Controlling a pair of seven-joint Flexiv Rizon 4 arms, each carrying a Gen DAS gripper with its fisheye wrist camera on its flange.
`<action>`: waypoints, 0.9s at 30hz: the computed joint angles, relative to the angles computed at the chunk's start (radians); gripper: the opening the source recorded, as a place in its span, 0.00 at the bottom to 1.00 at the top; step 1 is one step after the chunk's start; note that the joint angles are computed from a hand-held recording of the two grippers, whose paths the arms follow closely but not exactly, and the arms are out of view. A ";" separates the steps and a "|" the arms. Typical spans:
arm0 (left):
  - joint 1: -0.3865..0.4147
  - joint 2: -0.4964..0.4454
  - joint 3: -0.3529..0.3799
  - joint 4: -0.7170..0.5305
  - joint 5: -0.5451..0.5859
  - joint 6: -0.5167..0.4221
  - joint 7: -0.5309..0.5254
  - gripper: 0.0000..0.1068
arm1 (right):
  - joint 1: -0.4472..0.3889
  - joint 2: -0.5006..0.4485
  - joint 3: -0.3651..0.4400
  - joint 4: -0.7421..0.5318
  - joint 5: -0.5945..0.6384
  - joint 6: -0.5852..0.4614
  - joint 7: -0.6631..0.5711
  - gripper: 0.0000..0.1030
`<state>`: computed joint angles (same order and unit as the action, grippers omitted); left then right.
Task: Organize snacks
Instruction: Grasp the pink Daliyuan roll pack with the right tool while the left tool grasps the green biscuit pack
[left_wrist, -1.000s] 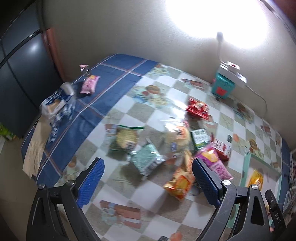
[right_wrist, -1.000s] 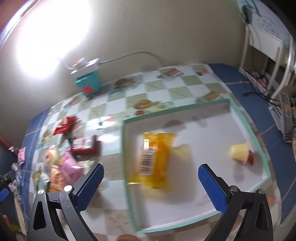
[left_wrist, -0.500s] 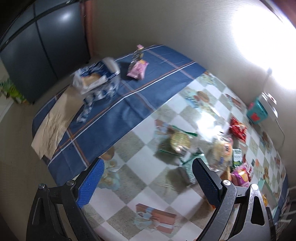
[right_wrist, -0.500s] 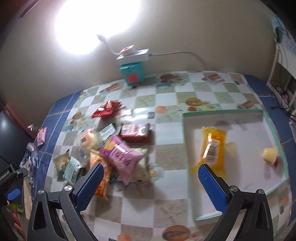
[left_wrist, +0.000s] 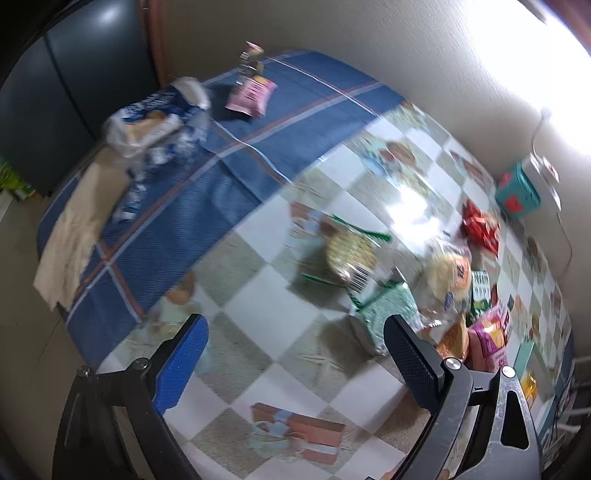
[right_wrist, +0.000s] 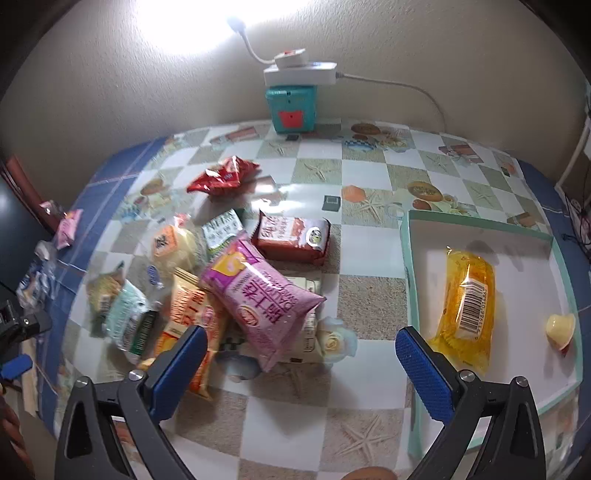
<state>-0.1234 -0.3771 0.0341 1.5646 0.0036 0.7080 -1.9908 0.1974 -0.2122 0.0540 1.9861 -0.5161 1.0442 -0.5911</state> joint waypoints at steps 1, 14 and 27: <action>-0.001 -0.011 -0.006 -0.012 -0.003 -0.010 0.008 0.90 | 0.000 -0.006 -0.002 -0.005 -0.005 -0.009 -0.009 1.00; -0.033 -0.154 -0.031 -0.162 -0.022 -0.117 0.134 0.90 | -0.006 -0.082 0.008 -0.108 0.057 -0.079 -0.190 1.00; -0.070 -0.257 -0.017 -0.299 0.025 -0.160 0.238 0.90 | 0.003 -0.184 0.022 -0.307 0.185 -0.275 -0.521 1.00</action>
